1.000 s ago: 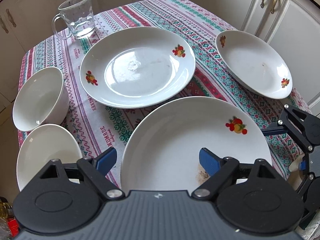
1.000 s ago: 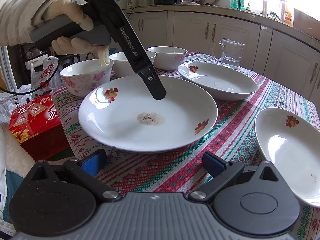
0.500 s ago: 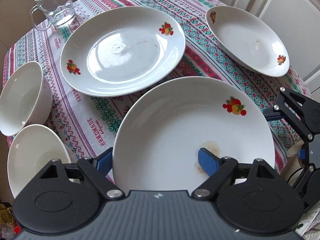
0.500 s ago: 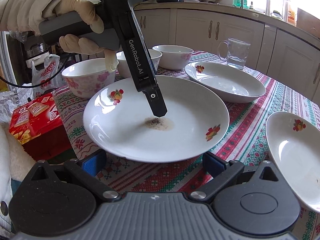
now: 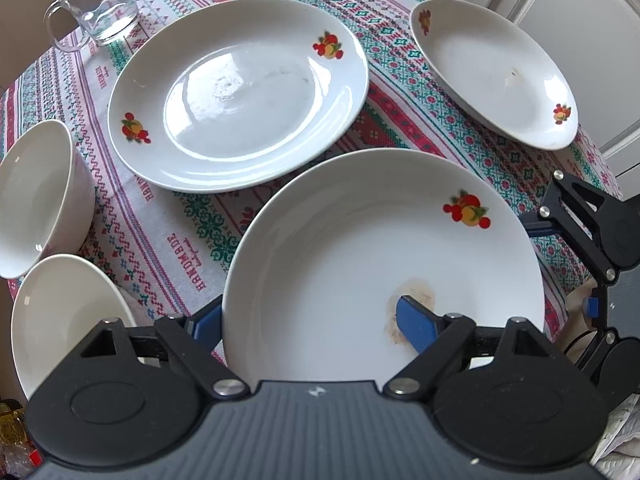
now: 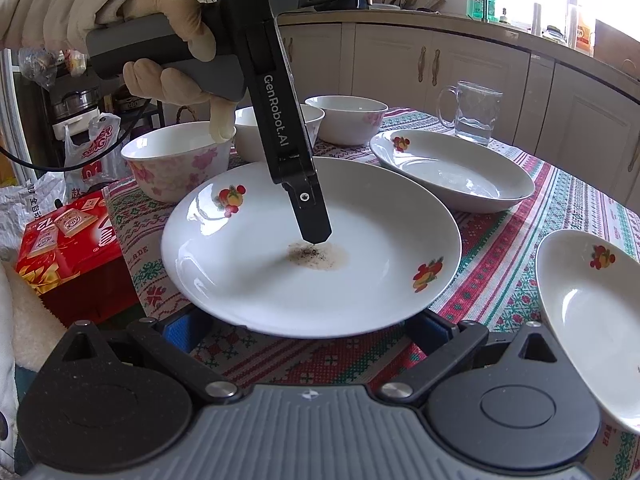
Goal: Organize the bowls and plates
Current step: 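Lower the stained plate with the left gripper onto the deep white plate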
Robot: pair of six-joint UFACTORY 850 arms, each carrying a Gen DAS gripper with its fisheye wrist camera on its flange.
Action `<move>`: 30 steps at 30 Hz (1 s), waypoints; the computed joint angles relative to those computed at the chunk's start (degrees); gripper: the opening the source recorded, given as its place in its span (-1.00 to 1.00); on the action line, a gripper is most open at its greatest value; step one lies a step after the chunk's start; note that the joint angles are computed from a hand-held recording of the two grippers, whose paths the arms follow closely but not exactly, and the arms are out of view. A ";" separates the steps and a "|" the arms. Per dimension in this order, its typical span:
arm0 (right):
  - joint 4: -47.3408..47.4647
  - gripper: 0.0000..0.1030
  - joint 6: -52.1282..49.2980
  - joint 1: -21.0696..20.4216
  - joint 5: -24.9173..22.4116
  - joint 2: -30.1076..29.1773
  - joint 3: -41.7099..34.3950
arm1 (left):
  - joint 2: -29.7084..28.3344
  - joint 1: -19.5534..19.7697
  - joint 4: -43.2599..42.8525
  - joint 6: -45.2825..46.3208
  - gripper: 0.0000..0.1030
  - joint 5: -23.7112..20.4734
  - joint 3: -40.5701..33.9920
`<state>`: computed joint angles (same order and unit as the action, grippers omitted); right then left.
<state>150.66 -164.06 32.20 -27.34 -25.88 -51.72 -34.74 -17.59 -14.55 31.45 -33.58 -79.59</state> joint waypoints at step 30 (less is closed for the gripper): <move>-2.92 1.00 2.74 -0.94 2.23 1.98 0.94 | -0.82 1.63 -11.37 7.97 0.71 -5.04 -2.29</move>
